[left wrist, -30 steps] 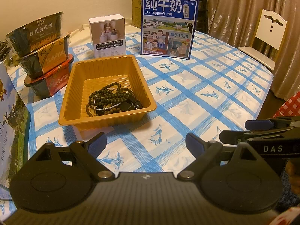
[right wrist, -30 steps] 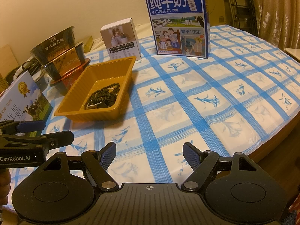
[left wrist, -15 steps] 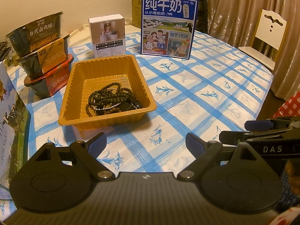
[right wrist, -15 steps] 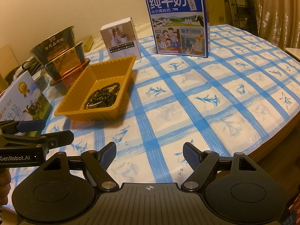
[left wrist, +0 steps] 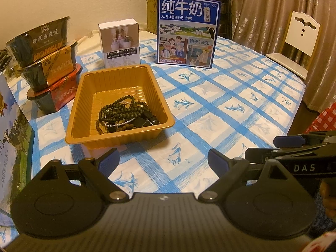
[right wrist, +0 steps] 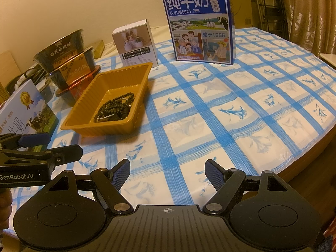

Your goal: Organize jewelry

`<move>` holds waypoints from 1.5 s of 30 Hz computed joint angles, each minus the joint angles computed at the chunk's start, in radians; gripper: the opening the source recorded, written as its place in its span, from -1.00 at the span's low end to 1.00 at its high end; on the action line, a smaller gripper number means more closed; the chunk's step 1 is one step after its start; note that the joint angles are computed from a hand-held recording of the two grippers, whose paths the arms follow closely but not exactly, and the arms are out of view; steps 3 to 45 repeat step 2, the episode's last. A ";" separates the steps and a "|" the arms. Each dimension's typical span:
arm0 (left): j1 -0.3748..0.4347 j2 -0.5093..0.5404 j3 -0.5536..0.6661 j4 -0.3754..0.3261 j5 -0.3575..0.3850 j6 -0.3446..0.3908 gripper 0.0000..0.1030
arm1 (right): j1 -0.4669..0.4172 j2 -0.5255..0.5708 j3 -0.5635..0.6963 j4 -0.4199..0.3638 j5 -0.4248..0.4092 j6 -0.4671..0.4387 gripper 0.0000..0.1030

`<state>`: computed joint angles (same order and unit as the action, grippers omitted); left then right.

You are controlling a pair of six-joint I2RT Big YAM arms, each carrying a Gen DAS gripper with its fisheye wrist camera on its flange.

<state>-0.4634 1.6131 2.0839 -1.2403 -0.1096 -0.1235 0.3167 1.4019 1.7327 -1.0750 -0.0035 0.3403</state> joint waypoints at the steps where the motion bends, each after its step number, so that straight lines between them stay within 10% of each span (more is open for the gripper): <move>1: -0.001 0.004 0.007 -0.004 0.000 -0.002 0.75 | 0.000 0.000 0.000 0.000 0.000 0.000 0.51; 45: 0.000 0.001 0.003 -0.004 0.000 -0.004 0.75 | 0.000 -0.001 -0.001 0.000 0.001 0.000 0.51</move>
